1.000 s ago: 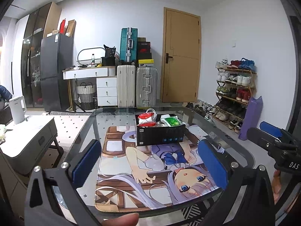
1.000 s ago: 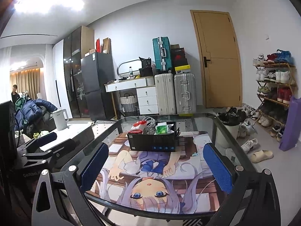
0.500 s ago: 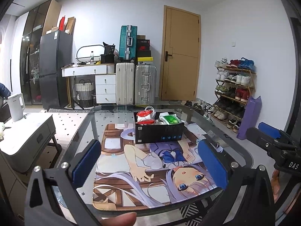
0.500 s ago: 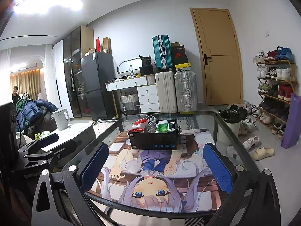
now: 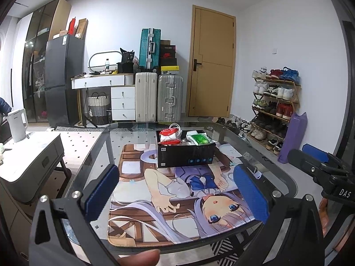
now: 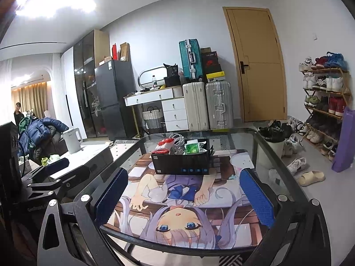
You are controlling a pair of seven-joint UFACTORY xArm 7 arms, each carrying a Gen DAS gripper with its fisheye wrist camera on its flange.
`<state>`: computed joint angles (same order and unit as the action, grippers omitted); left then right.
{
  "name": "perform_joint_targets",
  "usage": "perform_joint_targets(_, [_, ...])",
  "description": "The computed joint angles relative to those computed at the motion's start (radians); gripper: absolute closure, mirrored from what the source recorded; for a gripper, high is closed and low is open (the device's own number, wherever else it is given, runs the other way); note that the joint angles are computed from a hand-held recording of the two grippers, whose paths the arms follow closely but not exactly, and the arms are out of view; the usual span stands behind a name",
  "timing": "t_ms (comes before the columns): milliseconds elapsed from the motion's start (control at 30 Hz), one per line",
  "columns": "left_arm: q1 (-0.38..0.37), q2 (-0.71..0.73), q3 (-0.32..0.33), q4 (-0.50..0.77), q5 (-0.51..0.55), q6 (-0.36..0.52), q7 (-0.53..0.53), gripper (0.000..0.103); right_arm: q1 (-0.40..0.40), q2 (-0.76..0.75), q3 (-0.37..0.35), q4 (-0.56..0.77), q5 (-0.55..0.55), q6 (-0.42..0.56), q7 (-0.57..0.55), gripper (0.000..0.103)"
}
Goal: Organize soft objects
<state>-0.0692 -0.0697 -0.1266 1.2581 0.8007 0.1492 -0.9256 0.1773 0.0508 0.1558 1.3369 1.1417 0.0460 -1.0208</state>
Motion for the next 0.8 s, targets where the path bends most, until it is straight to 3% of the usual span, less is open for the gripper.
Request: perform_joint_targets(800, [-0.003, 0.005, 0.003, 0.004, 0.02, 0.009, -0.023, 0.0, -0.007, 0.0, -0.007, 0.002, 0.017, 0.026, -0.004, 0.001])
